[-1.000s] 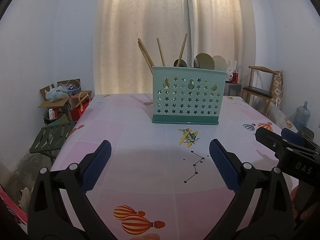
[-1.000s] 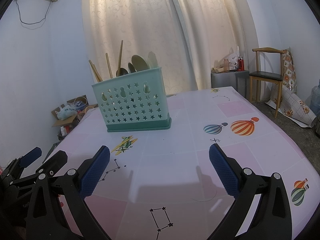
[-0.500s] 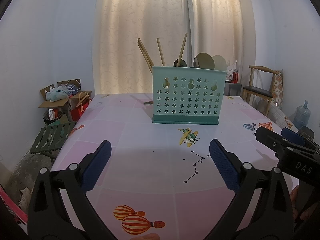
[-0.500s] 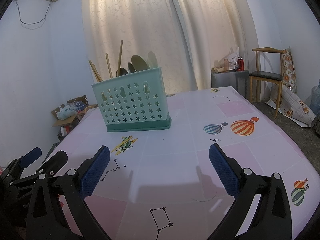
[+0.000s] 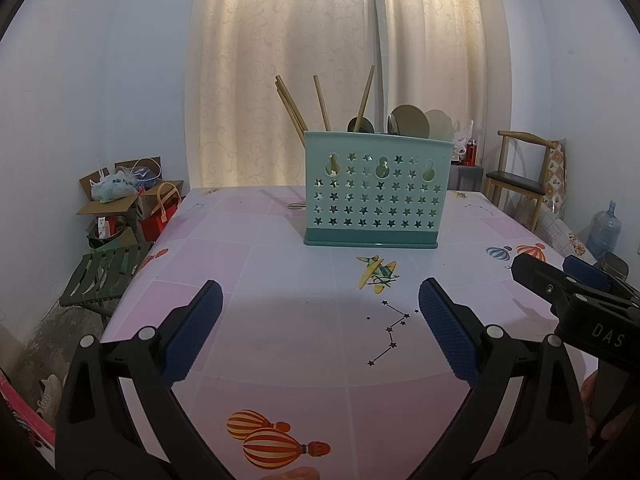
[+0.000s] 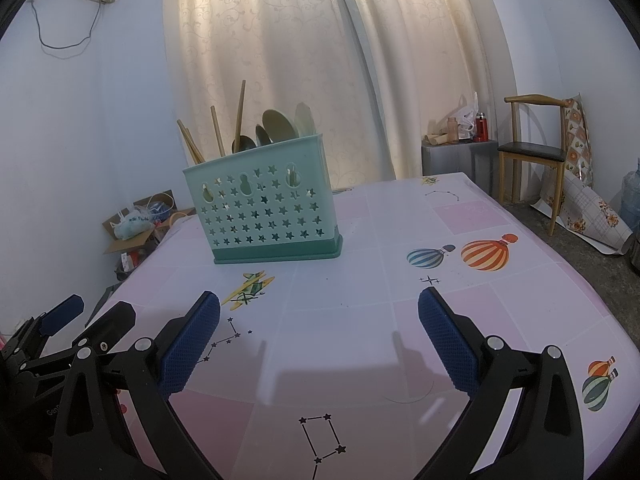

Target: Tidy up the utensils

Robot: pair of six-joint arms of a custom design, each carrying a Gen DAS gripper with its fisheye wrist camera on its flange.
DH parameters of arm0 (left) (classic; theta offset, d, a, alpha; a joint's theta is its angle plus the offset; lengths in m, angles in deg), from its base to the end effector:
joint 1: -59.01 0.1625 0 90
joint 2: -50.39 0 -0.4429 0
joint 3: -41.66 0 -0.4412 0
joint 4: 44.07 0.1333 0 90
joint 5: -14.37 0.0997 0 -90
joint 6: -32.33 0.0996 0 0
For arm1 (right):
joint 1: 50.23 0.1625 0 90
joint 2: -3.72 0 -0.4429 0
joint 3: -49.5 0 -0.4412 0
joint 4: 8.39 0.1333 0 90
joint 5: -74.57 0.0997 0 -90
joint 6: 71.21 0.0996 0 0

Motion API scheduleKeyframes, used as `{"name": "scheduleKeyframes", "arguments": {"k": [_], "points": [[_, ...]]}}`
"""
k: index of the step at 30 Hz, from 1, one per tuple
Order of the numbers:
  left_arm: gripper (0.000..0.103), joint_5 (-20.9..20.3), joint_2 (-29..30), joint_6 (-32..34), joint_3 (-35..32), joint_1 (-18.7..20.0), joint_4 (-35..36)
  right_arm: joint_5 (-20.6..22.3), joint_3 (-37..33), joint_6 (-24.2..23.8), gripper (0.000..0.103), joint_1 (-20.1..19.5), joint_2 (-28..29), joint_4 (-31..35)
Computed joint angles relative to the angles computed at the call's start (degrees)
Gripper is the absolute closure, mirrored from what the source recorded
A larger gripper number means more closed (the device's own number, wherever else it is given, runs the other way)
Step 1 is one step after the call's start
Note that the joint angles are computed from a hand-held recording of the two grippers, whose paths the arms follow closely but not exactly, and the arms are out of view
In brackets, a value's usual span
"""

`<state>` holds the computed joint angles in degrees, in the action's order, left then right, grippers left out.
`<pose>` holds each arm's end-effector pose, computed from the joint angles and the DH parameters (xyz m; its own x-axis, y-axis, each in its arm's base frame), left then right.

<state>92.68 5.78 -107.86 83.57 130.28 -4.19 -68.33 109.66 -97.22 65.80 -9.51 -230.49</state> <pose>-0.1030 -0.7818 0.3559 -0.6280 0.4905 -0.6042 0.7760 0.3362 -0.5336 0.3998 -0.6958 0.0358 -0.7844 0.3707 0.4973 -0.4238 0.2651 -0.8661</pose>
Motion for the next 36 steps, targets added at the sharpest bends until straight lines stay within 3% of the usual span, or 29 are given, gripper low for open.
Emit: {"name": "scheduleKeyframes", "arguments": {"k": [36], "points": [[0.008, 0.25, 0.14, 0.15, -0.35, 0.18, 0.10, -0.69, -0.02, -0.30, 0.006, 0.10, 0.22, -0.49]]}}
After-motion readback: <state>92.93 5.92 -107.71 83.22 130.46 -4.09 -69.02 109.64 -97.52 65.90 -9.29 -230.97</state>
